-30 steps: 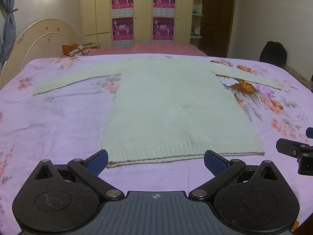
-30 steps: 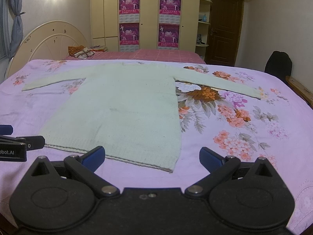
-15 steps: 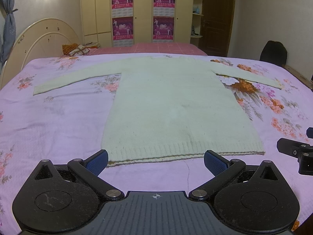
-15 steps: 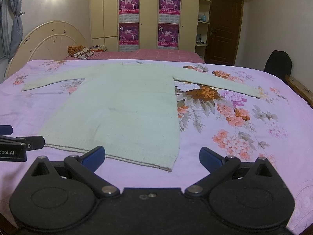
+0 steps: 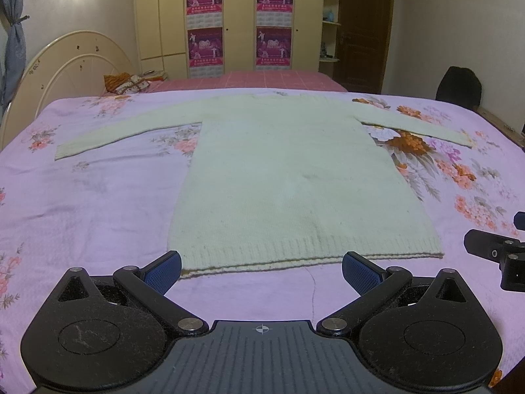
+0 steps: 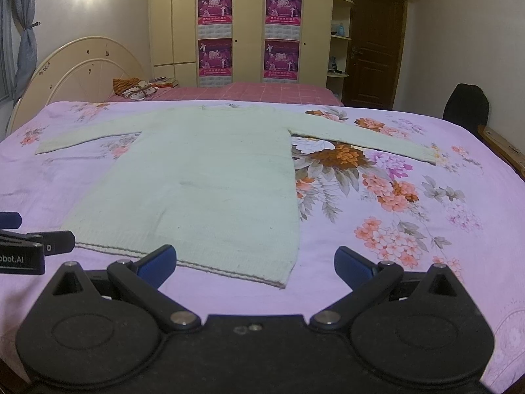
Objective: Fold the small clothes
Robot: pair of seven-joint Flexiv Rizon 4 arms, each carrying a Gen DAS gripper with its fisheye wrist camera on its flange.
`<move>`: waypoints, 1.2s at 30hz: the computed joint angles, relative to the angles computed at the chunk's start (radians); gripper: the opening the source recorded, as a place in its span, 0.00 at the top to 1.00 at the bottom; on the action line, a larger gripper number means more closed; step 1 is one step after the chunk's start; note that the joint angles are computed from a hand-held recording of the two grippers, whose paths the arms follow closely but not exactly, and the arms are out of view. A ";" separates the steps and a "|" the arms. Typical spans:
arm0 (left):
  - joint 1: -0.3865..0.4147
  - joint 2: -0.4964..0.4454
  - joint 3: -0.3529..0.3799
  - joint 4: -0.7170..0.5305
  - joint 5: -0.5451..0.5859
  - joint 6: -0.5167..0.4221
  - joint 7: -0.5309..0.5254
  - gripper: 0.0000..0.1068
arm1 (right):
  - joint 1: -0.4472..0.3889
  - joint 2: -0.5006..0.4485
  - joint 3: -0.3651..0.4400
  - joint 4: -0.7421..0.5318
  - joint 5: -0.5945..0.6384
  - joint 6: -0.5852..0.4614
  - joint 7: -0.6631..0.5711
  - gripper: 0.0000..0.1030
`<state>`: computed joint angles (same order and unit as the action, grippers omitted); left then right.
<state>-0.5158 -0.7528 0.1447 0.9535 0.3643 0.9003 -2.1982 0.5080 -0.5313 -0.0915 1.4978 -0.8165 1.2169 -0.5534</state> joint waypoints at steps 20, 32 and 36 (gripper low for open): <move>-0.002 0.000 -0.003 -0.001 0.000 -0.010 0.002 0.04 | -0.002 0.006 -0.003 0.012 0.000 0.003 0.004 0.01; 0.031 -0.038 0.011 -0.053 -0.016 0.021 -0.037 0.04 | -0.033 0.003 0.017 0.006 0.091 0.017 0.011 0.01; 0.059 -0.091 0.013 -0.139 -0.023 0.033 0.012 0.04 | -0.028 0.002 -0.041 0.003 0.050 0.043 0.074 0.01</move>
